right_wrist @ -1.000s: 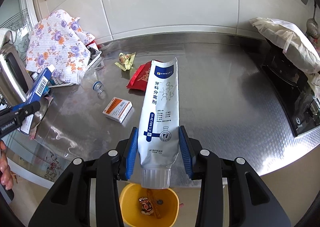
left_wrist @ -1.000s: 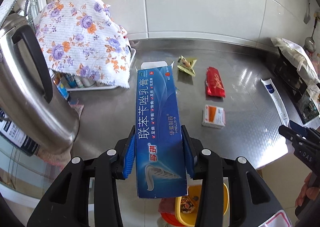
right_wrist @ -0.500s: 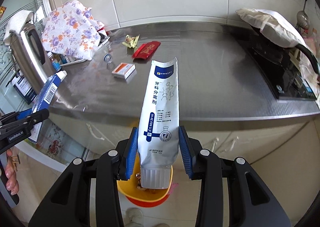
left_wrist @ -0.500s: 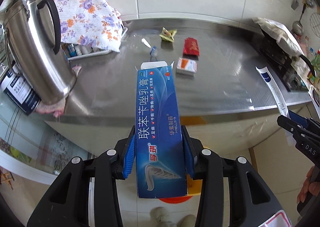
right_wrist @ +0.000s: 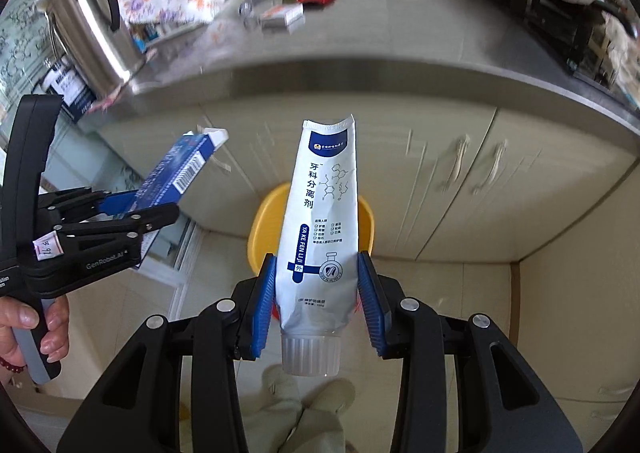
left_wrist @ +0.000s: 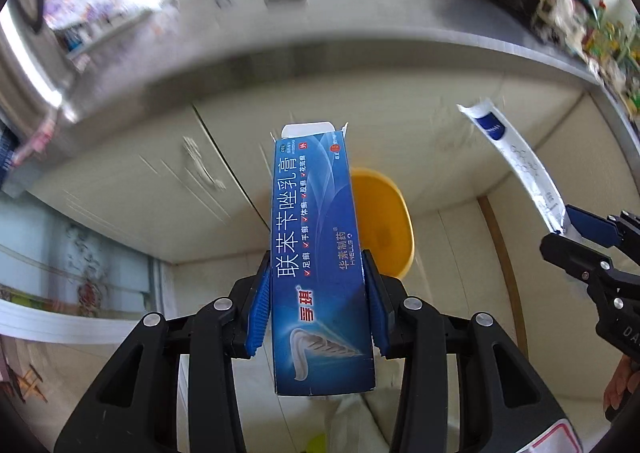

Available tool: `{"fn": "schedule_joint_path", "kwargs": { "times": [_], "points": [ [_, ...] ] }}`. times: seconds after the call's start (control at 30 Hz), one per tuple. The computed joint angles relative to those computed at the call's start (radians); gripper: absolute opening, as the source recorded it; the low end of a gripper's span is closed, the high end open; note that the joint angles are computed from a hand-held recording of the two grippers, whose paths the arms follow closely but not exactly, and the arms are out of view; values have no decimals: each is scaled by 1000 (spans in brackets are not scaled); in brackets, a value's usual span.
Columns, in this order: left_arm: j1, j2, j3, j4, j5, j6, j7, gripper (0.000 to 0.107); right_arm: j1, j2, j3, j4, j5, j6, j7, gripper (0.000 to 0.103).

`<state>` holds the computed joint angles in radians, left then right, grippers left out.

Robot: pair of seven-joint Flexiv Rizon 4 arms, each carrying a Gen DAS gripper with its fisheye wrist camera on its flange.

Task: Collect trash
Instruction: 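Carry the toothpaste box and white tube down over the yellow bin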

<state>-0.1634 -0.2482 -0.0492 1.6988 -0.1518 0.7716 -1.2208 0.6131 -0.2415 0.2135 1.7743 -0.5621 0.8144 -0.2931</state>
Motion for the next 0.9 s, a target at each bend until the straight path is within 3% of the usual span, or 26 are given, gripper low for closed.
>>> {"fn": "schedule_joint_path", "kwargs": {
  "times": [0.37,0.57,0.9],
  "points": [
    [8,-145,-11,-29,15,-112,84,41,-17,-145,16,-40,206,47,-119,41],
    [11,-275,-12,-147,14,-227,120,41,-48,-279,21,-163,331,19,-268,41],
    [-14,-461,11,-383,72,-381,90,41,-85,-466,18,-335,468,-29,-395,41]
  ]
}}
